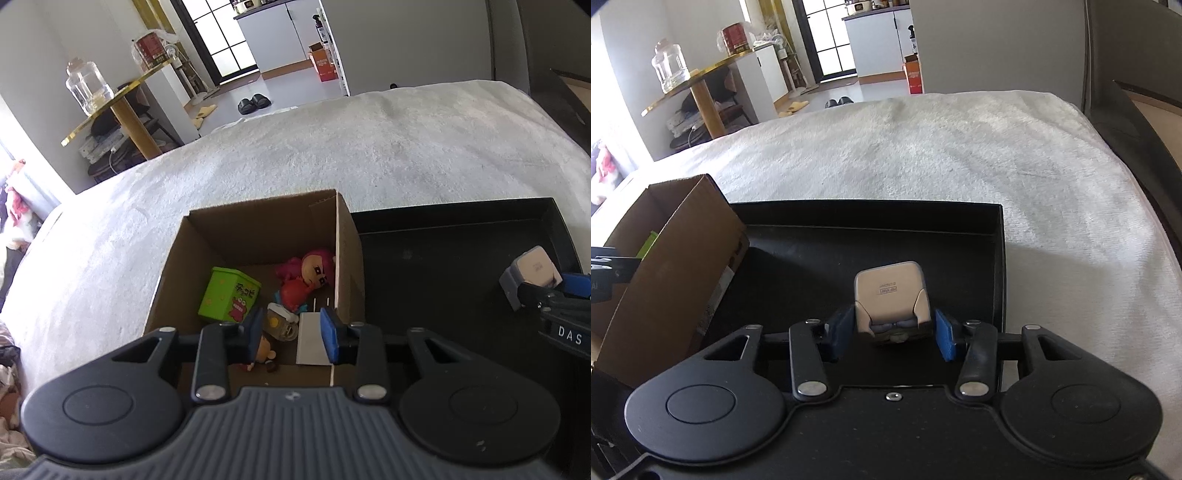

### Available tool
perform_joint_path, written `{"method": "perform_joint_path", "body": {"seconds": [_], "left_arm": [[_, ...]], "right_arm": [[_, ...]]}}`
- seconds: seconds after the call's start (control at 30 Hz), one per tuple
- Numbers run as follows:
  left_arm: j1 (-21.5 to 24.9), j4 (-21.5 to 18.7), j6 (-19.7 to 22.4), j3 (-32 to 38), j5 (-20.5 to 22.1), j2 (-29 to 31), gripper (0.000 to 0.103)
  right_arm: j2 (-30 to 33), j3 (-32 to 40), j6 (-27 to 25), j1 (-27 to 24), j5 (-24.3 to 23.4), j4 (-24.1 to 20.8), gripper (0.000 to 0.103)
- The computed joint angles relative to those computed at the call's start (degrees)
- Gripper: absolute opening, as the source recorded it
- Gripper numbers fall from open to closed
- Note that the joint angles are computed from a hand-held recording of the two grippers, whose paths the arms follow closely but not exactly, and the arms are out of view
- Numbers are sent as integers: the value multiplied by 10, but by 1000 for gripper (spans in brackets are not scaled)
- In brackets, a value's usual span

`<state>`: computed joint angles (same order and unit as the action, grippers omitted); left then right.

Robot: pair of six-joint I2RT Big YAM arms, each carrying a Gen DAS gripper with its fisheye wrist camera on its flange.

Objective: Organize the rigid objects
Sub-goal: 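Close the right gripper on the beige cube block, then lift the beige cube block up from the tray with the right gripper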

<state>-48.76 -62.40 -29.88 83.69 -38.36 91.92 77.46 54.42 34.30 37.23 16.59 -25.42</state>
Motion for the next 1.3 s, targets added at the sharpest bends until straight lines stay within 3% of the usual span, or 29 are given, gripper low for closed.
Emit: {"method": "perform_joint_path", "body": {"seconds": [0.2,0.33,0.73,0.8,1.03,1.3], "left_arm": [[-8,-15,-19,14,-20,2,40],[-16,-18,-21,16,-40,1,54],[-20,-4,-31,-7,-8,-1,54],[-20,-4,-33,-13,3,1,49],[-18,16,-27,-26,33,0,18],[-19,17,-27,-26,35,0,16]], "right_arm": [[-9,-8,15,-4,1,-5,46],[-10,-7,17,-3,2,-9,46],[-11,-8,17,-3,2,-12,46],[-11,-8,18,-3,2,-11,46],[-10,-7,16,-2,3,-14,46],[-3,-2,10,2,16,-10,47]]}}
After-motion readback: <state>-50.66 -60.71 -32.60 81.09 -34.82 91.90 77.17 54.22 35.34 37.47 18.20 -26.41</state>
